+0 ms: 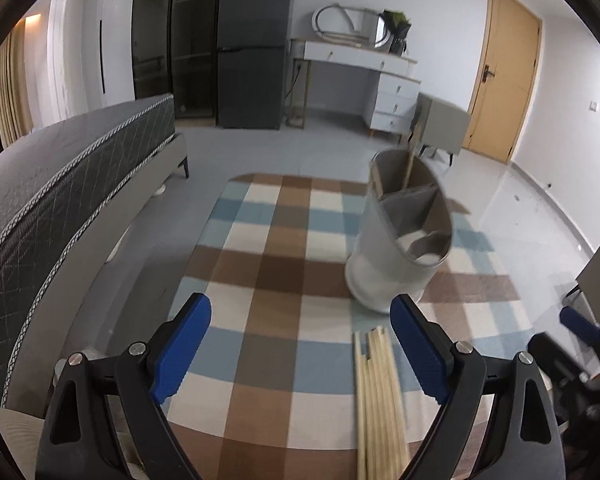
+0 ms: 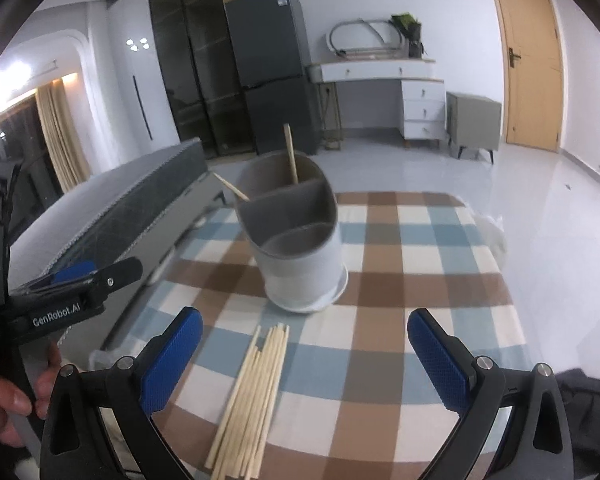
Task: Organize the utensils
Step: 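Lower the right tool to the bundle and pinch another chopstick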
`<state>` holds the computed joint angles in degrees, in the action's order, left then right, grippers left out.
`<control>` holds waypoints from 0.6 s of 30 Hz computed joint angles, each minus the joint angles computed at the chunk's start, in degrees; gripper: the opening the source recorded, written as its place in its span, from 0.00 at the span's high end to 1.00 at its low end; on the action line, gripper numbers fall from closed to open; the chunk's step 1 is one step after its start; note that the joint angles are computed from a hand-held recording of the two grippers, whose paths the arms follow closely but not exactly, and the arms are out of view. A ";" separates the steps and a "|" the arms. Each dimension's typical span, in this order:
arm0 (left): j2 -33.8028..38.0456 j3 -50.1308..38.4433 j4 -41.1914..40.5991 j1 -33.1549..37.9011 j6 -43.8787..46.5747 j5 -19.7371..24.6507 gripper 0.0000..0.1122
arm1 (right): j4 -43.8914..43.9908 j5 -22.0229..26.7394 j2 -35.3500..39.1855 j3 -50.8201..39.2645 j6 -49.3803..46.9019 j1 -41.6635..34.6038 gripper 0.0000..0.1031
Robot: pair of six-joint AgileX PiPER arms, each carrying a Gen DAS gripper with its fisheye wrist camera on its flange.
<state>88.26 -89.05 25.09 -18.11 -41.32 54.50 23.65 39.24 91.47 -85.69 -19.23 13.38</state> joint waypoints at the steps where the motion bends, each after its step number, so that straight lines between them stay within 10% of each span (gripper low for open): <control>1: 0.46 -0.02 -1.13 0.44 0.85 0.33 0.21 | 0.29 0.93 0.77 -0.62 -0.43 -0.21 0.00; 8: 2.61 -0.72 -7.62 3.44 3.97 1.58 0.21 | -2.38 3.45 5.70 -4.47 0.94 0.86 0.04; 13: 5.88 -3.65 -12.79 6.83 5.67 4.00 0.21 | -7.55 11.20 13.36 -12.19 3.06 3.45 0.30; 18: 7.95 -5.59 -12.89 7.79 4.92 6.55 0.21 | -9.21 14.86 19.26 -17.44 2.88 4.83 0.33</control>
<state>96.21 -94.64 12.19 -10.32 -36.40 61.05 14.44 54.10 110.74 -103.13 -16.35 18.22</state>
